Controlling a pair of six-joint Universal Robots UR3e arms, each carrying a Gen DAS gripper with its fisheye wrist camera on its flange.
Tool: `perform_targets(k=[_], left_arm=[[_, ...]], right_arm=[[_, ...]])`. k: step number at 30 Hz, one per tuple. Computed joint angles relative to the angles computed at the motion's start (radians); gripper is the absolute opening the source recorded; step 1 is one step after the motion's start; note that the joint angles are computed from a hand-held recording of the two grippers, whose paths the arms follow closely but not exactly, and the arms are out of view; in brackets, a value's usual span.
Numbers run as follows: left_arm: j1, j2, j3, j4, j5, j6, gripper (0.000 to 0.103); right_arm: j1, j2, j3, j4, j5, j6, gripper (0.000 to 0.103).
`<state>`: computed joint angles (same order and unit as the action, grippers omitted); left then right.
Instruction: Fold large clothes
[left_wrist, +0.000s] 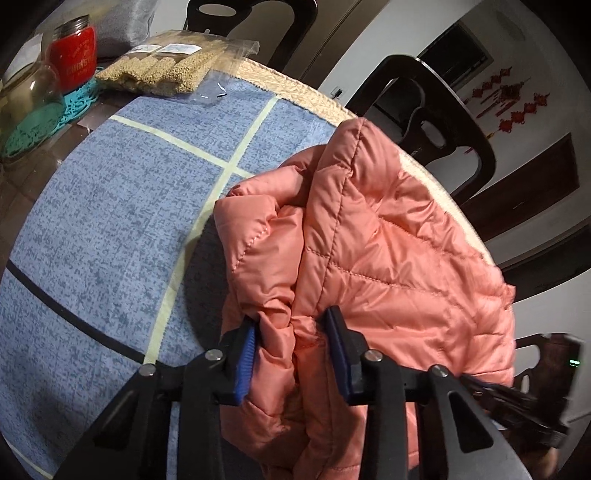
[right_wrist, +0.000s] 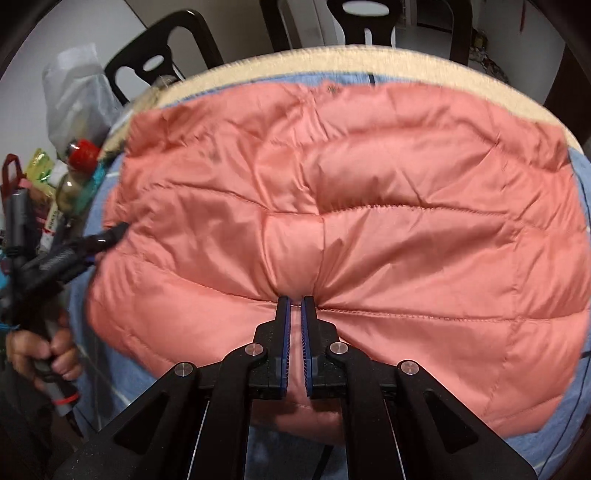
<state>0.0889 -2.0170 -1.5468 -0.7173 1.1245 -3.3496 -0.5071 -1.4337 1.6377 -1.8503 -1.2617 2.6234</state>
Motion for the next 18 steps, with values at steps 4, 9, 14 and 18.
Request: perform_targets(k=[4, 9, 14, 18], left_arm=[[0.028, 0.024, -0.008, -0.016, -0.066, 0.004, 0.029], [0.057, 0.039, 0.003, -0.032, -0.175, -0.009, 0.02], [0.045, 0.052, 0.09, -0.086, -0.259, -0.011, 0.014], [0.025, 0.054, 0.165, -0.123, -0.303, -0.017, 0.013]], right_arm=[[0.016, 0.075, -0.049, 0.004, -0.012, -0.019, 0.002], [-0.009, 0.097, -0.059, 0.024, 0.024, -0.016, 0.0], [-0.016, 0.073, -0.027, 0.001, 0.041, -0.005, 0.0], [-0.043, 0.046, -0.017, 0.031, 0.062, -0.008, 0.0]])
